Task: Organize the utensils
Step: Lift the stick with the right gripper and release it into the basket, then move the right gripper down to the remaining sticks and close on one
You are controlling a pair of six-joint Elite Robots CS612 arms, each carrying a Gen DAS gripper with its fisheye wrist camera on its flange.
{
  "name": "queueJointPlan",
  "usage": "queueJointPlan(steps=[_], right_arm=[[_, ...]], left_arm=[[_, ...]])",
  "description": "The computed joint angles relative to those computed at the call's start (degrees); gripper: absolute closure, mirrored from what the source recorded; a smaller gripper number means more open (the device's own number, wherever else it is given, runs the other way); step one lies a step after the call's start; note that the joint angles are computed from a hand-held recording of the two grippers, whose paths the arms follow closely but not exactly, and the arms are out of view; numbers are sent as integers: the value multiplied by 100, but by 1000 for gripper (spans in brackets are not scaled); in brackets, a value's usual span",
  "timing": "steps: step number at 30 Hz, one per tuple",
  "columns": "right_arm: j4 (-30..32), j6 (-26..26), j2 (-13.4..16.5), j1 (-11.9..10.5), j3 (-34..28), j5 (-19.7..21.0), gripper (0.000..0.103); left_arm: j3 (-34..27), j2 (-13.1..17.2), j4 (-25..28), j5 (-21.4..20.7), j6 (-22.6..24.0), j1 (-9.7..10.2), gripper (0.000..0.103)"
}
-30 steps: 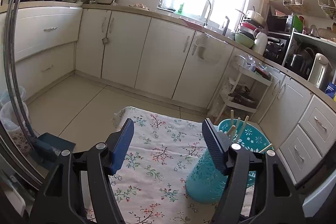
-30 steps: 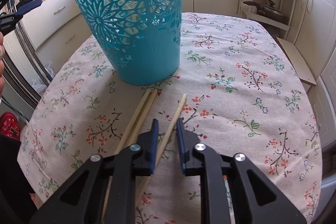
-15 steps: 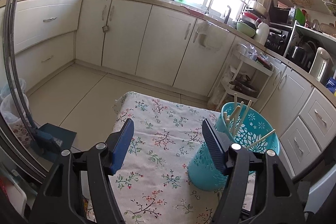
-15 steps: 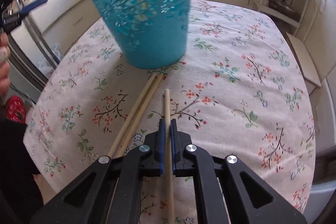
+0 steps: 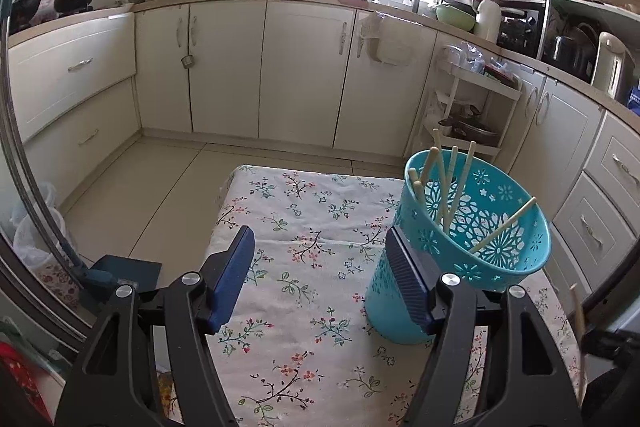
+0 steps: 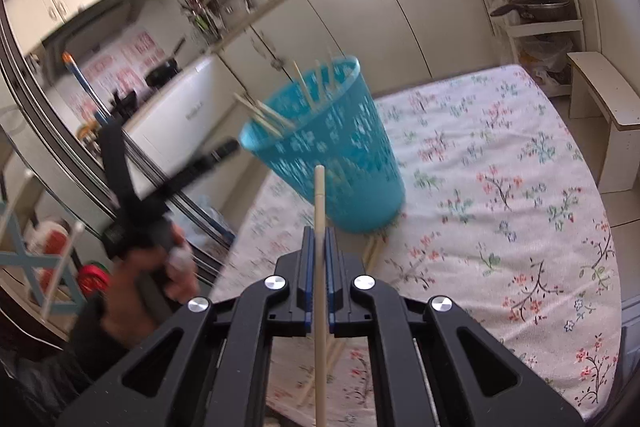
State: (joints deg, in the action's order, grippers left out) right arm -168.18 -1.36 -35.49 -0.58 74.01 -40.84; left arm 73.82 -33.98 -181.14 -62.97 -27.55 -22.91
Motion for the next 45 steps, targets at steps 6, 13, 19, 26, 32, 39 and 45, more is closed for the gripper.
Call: queueJointPlan(steps=[6,13,19,26,32,39,45], right_arm=[[-784,701,128,3,-378,446,97],[-1552,1434,508,184,-1266,300,97],[-2049,2037,949,395,-2179,-310,97],[-2352,2125,1409,626,-2938,-1490,97],[-1802,1396,1595,744,-3088,-1991,97],[-1806,721,1339,758,-2619,-1911,97],[-2030,588,1070,717,-2264,-1809,96]], left_arm=[[5,-11,72,59,194,-39,33],[9,-14,107,66,328,-66,28],[-4,-18,194,-16,340,-51,24],[-32,-21,381,-162,193,0,22],[-33,-31,502,-267,62,37,21],[-60,-27,583,-307,91,28,19],[-61,-27,653,-263,115,16,18]])
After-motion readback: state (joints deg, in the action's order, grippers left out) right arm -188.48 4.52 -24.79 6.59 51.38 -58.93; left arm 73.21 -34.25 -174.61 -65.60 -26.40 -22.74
